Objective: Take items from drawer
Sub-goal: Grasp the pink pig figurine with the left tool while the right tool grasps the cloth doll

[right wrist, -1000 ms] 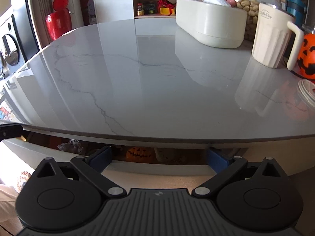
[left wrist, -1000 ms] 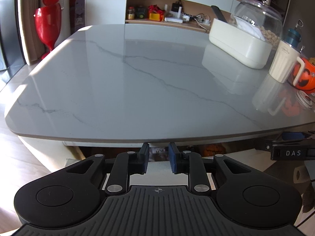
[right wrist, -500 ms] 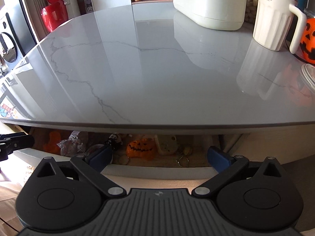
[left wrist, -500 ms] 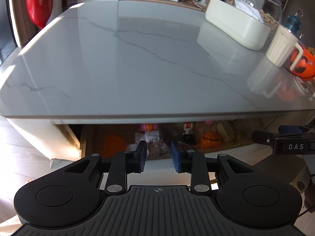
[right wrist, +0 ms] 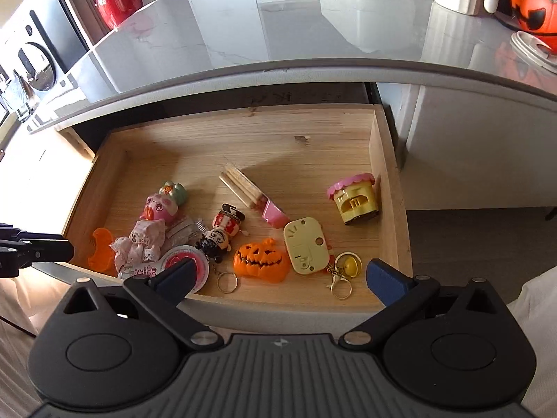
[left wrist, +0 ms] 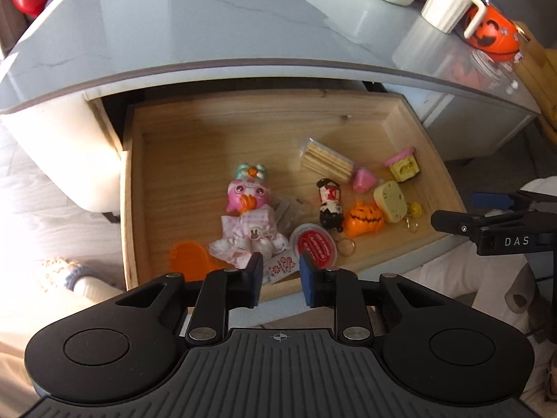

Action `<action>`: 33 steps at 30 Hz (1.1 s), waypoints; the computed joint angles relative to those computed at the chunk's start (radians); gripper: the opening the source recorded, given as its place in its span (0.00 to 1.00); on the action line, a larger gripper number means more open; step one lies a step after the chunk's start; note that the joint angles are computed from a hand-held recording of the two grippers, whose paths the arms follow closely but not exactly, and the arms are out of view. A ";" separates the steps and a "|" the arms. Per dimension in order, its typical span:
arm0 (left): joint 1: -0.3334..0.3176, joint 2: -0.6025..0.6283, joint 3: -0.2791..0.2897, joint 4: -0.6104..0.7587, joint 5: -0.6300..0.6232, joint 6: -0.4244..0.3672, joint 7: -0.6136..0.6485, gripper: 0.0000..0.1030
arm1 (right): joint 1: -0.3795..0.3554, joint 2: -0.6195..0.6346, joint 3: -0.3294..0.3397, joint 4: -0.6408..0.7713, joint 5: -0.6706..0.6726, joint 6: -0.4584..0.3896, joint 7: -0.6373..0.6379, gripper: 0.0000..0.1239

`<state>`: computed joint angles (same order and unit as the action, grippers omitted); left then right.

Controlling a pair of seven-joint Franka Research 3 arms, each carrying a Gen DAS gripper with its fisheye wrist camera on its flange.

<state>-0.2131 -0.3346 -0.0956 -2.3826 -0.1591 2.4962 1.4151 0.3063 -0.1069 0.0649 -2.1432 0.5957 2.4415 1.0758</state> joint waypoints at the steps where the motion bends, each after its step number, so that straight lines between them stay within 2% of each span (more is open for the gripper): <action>1: 0.007 0.015 -0.011 0.012 0.029 0.014 -0.002 0.20 | -0.001 0.019 0.002 0.029 -0.017 -0.013 0.020 0.83; 4: 0.007 0.069 -0.022 0.056 0.082 0.053 0.036 0.20 | -0.001 0.045 0.007 0.069 -0.035 -0.029 0.044 0.83; 7: -0.006 0.150 -0.011 0.138 0.048 0.039 0.136 0.20 | 0.000 0.044 0.007 0.053 -0.017 -0.011 0.025 0.83; 9: 0.004 0.208 -0.015 0.194 0.040 0.015 0.195 0.26 | -0.003 0.042 0.004 0.052 -0.012 -0.018 0.017 0.83; 14: 0.064 0.329 -0.053 0.291 0.237 -0.038 0.155 0.23 | -0.004 0.036 0.002 0.046 0.009 -0.025 -0.004 0.83; 18: 0.094 0.426 -0.067 0.386 0.150 -0.114 0.214 0.25 | -0.003 0.035 0.002 0.043 0.016 -0.021 -0.016 0.83; 21: 0.096 0.484 -0.073 0.424 0.205 -0.142 0.194 0.25 | -0.007 0.043 -0.001 0.059 0.017 -0.046 -0.019 0.83; 22: 0.097 0.498 -0.075 0.433 0.215 -0.155 0.186 0.31 | -0.008 0.045 -0.002 0.063 0.021 -0.053 -0.023 0.83; 33: 0.135 0.508 -0.086 0.439 0.125 -0.161 0.167 0.31 | -0.011 0.036 0.000 0.051 0.041 -0.040 -0.035 0.83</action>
<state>-0.0777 0.1731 -0.1820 -1.9434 -0.0342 2.3350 1.5821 0.2955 -0.0712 0.0646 -2.0921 0.6367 2.4016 1.0412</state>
